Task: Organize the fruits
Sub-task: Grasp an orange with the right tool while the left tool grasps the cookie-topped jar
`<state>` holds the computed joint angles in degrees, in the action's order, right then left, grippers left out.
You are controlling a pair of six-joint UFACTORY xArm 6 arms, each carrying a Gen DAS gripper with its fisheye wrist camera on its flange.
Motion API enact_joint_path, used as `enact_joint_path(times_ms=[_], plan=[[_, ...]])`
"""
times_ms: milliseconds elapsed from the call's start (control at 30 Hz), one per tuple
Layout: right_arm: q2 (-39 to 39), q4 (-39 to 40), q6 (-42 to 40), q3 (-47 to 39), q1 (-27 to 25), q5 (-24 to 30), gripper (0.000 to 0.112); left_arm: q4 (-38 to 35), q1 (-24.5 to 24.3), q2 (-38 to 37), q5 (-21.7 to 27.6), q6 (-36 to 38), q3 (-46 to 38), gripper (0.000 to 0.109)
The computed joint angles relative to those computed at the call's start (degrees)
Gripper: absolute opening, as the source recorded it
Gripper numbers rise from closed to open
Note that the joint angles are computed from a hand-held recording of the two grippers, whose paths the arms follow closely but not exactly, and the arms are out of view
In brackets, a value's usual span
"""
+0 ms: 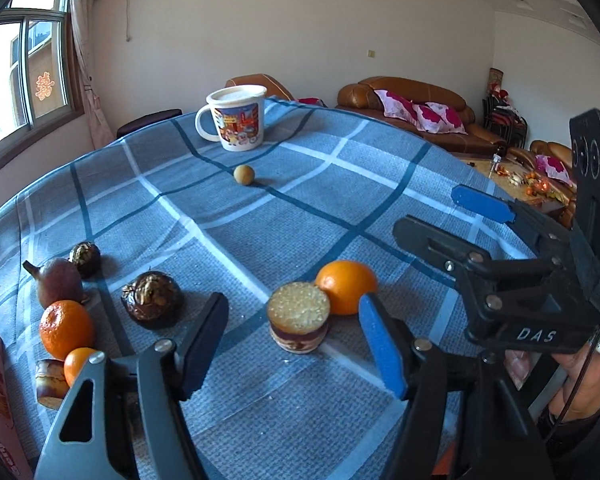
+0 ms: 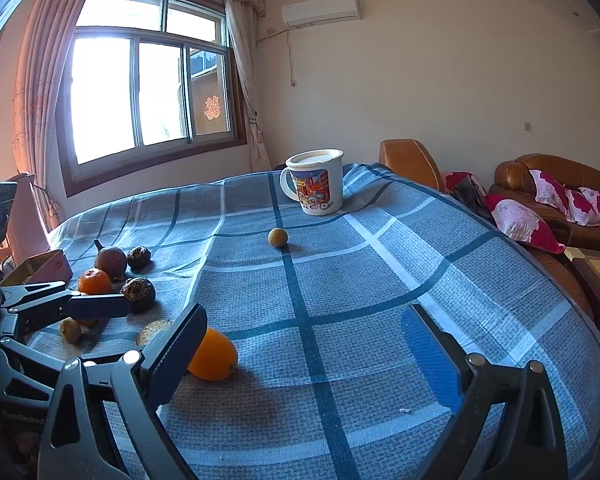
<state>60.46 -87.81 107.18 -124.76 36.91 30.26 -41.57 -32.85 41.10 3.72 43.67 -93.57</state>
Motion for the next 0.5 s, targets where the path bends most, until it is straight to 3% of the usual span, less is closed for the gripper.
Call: enact_joint_path(times_ms=[67, 200, 233, 367, 500], plan=[[0.0, -0.4, 0.6, 0.1, -0.3, -1.0, 0.094, 4.1, 0.7, 0.9, 2.6, -3.9, -1.4, 0.058], [1.1, 0.4, -0.8, -1.5, -0.5, -3.0, 0.087, 3.6, 1.8, 2.6, 8.3, -5.1, -5.0, 0.045], [1.6, 0.6, -1.2, -2.2, -0.6, -3.9, 0.086, 2.2, 2.1, 2.7, 9.3, -4.3, -5.3, 0.036], [4.2, 3.2, -5.3, -6.1, -0.5, -5.9, 0.081, -6.1, 2.3, 1.6, 9.8, 2.3, -4.4, 0.036], [9.4, 11.8, -15.8, -13.9, -0.2, -6.6, 0.077, -9.4, 2.1, -0.7, 4.8, 5.3, -0.5, 0.036]])
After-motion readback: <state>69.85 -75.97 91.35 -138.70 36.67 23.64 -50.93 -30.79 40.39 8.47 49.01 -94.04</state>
